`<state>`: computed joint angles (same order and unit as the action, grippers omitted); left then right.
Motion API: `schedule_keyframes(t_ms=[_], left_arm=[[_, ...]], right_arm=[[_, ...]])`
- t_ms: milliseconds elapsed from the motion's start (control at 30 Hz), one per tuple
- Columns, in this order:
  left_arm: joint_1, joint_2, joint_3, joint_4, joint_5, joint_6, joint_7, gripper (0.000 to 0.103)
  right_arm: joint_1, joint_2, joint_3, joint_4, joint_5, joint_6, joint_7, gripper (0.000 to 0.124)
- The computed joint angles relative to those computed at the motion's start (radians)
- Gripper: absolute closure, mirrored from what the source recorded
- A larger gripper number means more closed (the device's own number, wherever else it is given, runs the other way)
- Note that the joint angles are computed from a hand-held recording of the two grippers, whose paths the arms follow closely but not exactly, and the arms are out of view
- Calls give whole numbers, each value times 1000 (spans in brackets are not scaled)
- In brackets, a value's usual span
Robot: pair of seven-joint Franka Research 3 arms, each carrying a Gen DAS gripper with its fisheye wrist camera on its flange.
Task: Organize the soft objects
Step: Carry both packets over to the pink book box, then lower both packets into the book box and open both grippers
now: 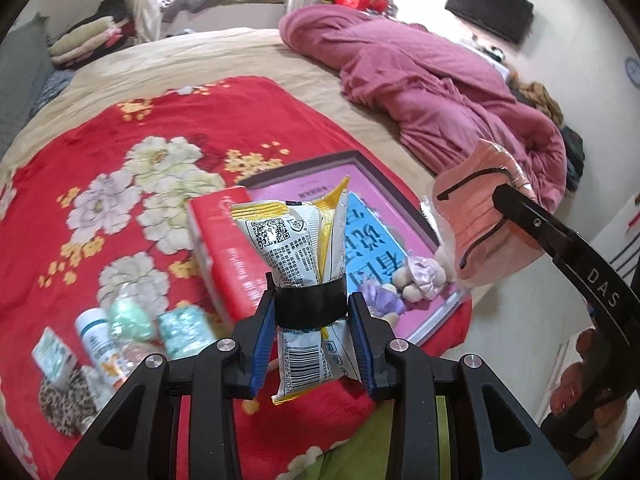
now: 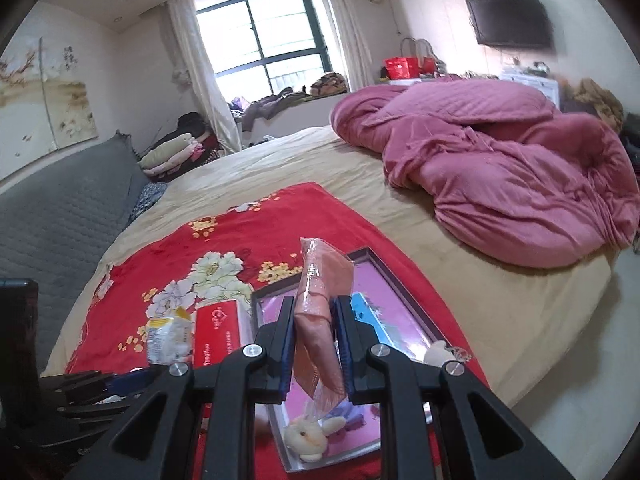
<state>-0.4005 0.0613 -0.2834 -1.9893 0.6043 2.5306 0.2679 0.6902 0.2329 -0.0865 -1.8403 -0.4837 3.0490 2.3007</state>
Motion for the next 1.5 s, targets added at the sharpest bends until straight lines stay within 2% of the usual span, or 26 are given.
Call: schedule_keyframes(t_ms=[333,400,533,600,667,733,867,1067,1200,1367,1500], left_arm=[[-26,180,20,175,-58,-27,138,66],[-31,208,27,201,-73,-31,158,66],[-38,262,37,245,-105,-38,198,66],[-41,282,41,260,-118,-36,214,66],[-44,308,45,285,-131,-45,235,66],[-48,329,49,305,-142,-50,250,66],[-49,359,56,334,-164,-47,270,66],[-54,395,62,373,-190,-53,298,66],[-55,407,64,384,-203,-58,310,66],[-57,415,64,392,-214,-67,324,66],[-56,419,62,392,-227,-70,330,66]], right_arm=[[-44,57,30,10,152,1,-113,104],[-12,76,-5,30,146,-30,-106,104],[-81,119,75,53,256,-63,-222,104],[-87,136,81,59,293,-71,-258,104],[-138,161,141,69,382,-75,-340,104],[-134,182,135,85,421,-89,-366,104],[-87,212,70,107,420,-113,-348,104],[-81,228,54,116,438,-110,-359,103],[-19,235,-21,125,367,-125,-299,98],[-25,240,-19,133,339,-149,-269,87],[-26,233,-24,119,319,-132,-239,82]])
